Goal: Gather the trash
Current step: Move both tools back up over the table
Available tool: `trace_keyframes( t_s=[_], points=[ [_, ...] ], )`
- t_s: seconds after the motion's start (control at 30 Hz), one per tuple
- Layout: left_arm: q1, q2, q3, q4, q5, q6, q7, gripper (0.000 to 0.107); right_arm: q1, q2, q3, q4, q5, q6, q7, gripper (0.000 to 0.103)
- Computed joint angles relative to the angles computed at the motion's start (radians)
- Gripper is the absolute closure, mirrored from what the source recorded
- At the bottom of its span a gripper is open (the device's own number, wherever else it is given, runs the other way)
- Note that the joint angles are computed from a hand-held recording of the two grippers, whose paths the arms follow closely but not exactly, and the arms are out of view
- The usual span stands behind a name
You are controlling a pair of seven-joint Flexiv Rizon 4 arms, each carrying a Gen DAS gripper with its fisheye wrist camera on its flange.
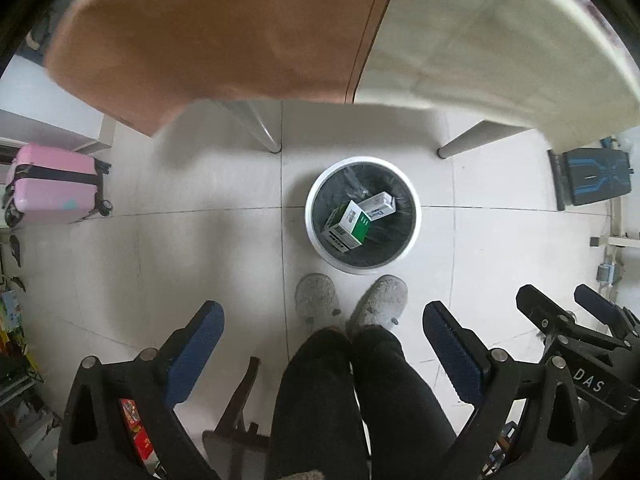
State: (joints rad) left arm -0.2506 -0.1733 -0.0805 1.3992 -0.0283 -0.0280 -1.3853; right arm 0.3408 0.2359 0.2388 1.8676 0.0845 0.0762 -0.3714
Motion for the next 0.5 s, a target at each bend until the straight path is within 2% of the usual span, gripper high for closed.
trace_keyframes(
  t_s=[0.13,0.27,0.4,0.5],
  points=[
    [0.019,0.008,-0.003,-0.11,-0.027,-0.072,0.004,0.005,0.008,0.014,-0.003,-0.137,-0.014,-0.101,0.036,0.0],
    [0.028,-0.023,-0.014,-0.25,-0.06,-0.099,-0.001,0.005,-0.005,0.019,-0.017,-0.264,-0.038,-0.153,0.07,0.0],
    [0.001,-0.115,-0.033,-0.451,-0.035,-0.098,-0.017,0.005,-0.036,0.011,-0.041,-0.382,-0.09,-0.202,0.074,0.0],
    [-0.038,-0.209,-0.032,-0.612,-0.004,-0.105,-0.026,0.004,-0.071,-0.014,-0.081,-0.474,-0.136,-0.253,0.008,0.0]
  ],
)
